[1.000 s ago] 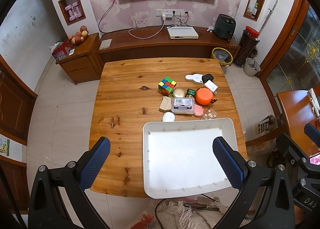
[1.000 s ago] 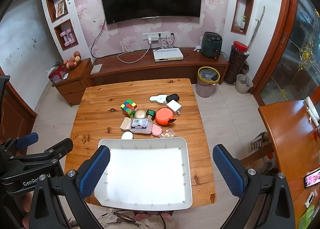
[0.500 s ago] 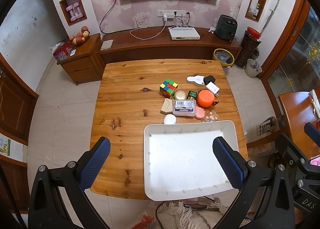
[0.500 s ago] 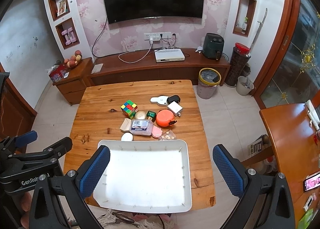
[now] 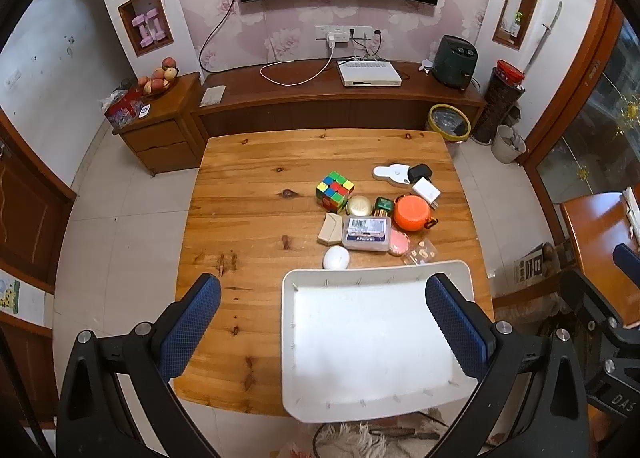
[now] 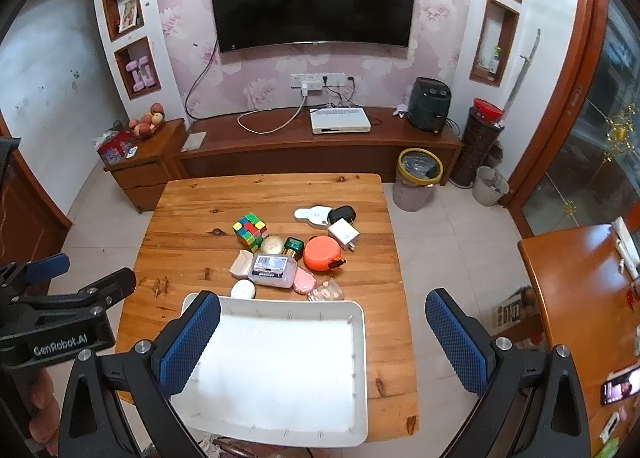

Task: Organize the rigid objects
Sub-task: 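Grasp the clear cartoon cup with the right tool while the left tool grasps the white earbud case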

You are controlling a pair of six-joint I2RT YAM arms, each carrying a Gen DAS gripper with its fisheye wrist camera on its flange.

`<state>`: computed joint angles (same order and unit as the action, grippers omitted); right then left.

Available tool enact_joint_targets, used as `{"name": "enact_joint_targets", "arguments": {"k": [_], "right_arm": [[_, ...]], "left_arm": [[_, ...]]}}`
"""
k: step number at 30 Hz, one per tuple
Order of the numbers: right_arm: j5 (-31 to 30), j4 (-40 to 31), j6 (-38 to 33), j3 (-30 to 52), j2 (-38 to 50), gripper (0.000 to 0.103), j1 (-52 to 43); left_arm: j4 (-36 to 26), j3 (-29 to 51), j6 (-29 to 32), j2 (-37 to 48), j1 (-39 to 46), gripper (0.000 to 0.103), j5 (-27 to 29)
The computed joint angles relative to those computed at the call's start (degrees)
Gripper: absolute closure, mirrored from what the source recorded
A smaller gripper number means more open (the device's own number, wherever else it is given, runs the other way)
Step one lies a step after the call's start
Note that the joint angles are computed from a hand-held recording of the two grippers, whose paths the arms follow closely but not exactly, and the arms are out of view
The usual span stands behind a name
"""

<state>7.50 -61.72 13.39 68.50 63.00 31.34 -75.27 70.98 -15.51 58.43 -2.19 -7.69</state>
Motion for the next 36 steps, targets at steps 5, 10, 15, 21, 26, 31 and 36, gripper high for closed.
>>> {"name": "enact_joint_targets", "arguments": {"k": [5,10,15,21,26,31,36], "right_arm": [[-3.70,4.26,-5.88,-1.97,0.80,0.000,-5.62],[-10.34,7.25,-11.93,-2.68,3.61,0.000,-13.12],[-14.50,10.12,-16.28,-3.62,6.91,0.000,-18.78],[-18.32,12.24,-18.07,-3.50,12.73,0.000,-22.94],[-17.71,13.38,-16.64,-2.47,19.38,0.000,-23.42],[-15.62,14.64,-13.87,-2.21,25.51,0.000,-21.61],[-13.61,15.69,-8.66,0.44,35.56,0.000,-18.09]], "left_arm": [[3.57,-1.24,-3.78,2.33,-1.48,0.001,-1.81],[6.41,-1.89,-5.80,4.85,-0.61,0.001,-1.43],[9.00,-3.37,-7.59,6.75,-1.19,0.001,-2.02],[9.73,-5.18,-5.74,10.47,-1.22,0.001,-3.50],[12.15,-7.58,-1.88,14.98,0.12,0.001,-2.42],[16.69,-9.22,2.52,21.98,1.64,0.001,-1.00],[22.68,-9.75,7.42,33.34,3.76,0.001,0.00]]}}
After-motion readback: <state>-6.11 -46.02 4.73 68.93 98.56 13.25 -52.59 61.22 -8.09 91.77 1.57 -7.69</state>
